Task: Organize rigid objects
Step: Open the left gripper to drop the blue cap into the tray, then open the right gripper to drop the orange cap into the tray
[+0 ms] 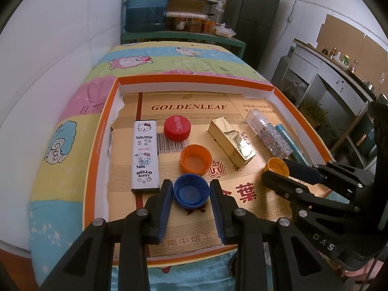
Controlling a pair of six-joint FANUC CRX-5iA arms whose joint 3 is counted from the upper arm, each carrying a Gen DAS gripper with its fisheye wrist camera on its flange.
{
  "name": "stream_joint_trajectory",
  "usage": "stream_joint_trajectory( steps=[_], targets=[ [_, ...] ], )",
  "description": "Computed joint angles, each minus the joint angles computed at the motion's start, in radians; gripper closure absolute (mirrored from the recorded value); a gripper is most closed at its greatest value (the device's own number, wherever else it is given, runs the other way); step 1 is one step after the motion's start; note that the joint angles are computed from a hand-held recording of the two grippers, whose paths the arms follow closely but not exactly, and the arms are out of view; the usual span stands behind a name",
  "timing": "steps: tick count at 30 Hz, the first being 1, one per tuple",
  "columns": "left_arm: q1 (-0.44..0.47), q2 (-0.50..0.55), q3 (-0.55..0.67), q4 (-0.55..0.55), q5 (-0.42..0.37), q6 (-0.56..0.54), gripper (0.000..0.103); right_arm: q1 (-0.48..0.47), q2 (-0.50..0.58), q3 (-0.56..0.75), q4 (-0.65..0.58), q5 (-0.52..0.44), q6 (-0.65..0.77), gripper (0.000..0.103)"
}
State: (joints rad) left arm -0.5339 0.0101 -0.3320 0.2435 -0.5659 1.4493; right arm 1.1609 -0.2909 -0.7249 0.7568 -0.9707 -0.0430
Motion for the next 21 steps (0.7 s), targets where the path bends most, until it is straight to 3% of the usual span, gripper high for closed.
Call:
stream_joint_trajectory(
  steps=[4,21],
  targets=[
    [0.000,-0.001,-0.005,0.014,0.003,-0.017,0.059,0.001,0.000,0.001,-0.001,-0.001,-0.002,0.073],
    [-0.004,-0.025,-0.005,-0.011,0.011,0.008,0.058,0.035,-0.025,-0.001,0.019,-0.060,-0.048,0.058]
  ],
)
